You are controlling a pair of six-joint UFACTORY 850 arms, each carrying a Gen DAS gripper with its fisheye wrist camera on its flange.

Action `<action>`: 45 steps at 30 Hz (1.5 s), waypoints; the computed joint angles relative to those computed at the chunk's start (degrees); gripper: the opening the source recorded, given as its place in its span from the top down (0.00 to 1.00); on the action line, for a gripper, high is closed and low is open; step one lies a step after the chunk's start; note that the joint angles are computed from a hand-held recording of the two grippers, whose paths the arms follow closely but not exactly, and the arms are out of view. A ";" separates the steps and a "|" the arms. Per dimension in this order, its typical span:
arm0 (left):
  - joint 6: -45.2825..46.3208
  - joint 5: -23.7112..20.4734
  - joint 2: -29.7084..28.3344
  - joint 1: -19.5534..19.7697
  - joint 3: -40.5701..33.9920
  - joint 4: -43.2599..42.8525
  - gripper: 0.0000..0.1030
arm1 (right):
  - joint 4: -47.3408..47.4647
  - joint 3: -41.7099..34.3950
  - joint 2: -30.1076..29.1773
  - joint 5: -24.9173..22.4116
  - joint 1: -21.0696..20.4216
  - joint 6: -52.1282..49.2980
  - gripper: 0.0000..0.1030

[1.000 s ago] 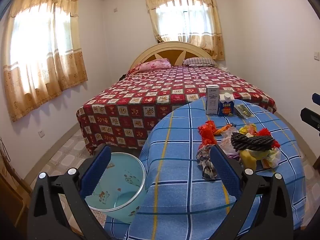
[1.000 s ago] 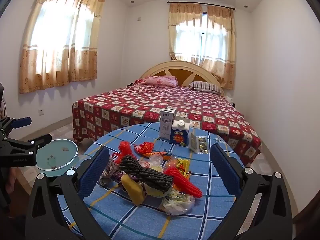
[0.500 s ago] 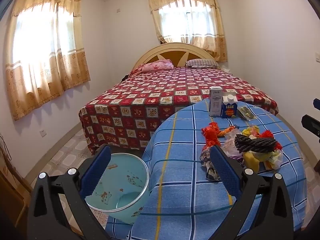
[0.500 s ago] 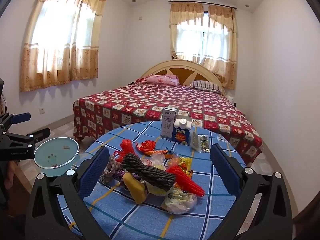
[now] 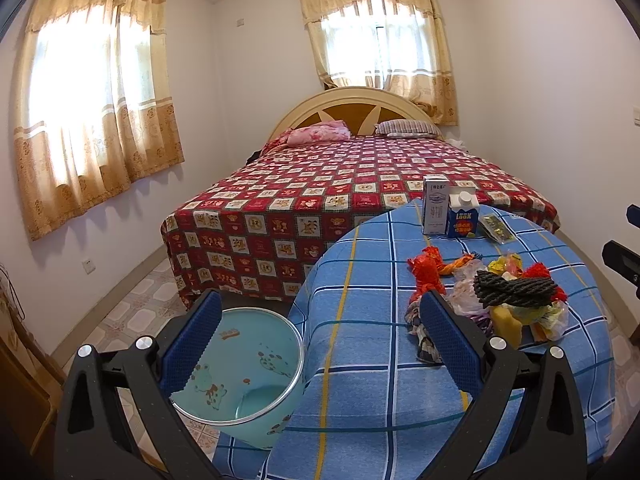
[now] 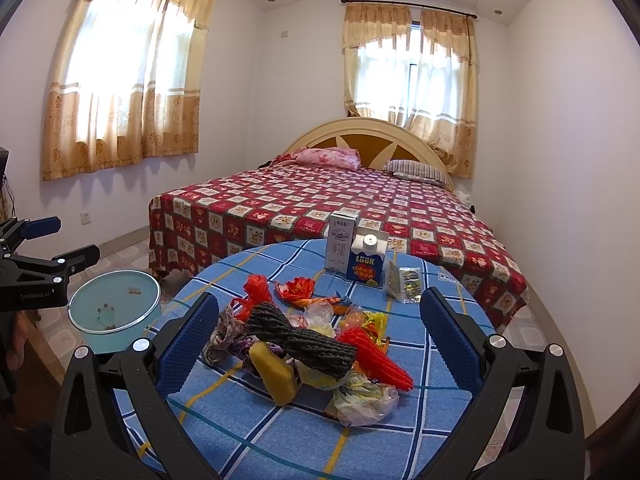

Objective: Collect trash

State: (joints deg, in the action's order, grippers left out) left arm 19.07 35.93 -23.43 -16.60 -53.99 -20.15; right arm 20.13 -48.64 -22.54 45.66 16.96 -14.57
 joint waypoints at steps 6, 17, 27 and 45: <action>-0.15 -0.02 0.06 0.14 0.02 0.25 0.06 | -0.03 -0.01 -0.12 -0.07 0.18 -0.11 0.04; -0.29 0.10 0.10 0.15 0.19 0.44 0.06 | -0.23 -0.14 -0.24 -0.45 0.20 -0.27 0.04; -0.32 0.10 0.32 0.43 0.53 0.62 0.06 | -0.24 -0.27 -0.41 -0.73 0.24 -0.28 0.04; -0.41 -0.05 0.32 0.58 0.54 0.81 0.06 | -0.07 -0.20 -0.52 -0.57 0.35 -0.40 0.04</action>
State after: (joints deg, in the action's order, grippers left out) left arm 18.66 35.88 -23.11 -16.03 -53.45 -19.34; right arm 20.06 -48.84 -23.06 45.09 17.31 -14.97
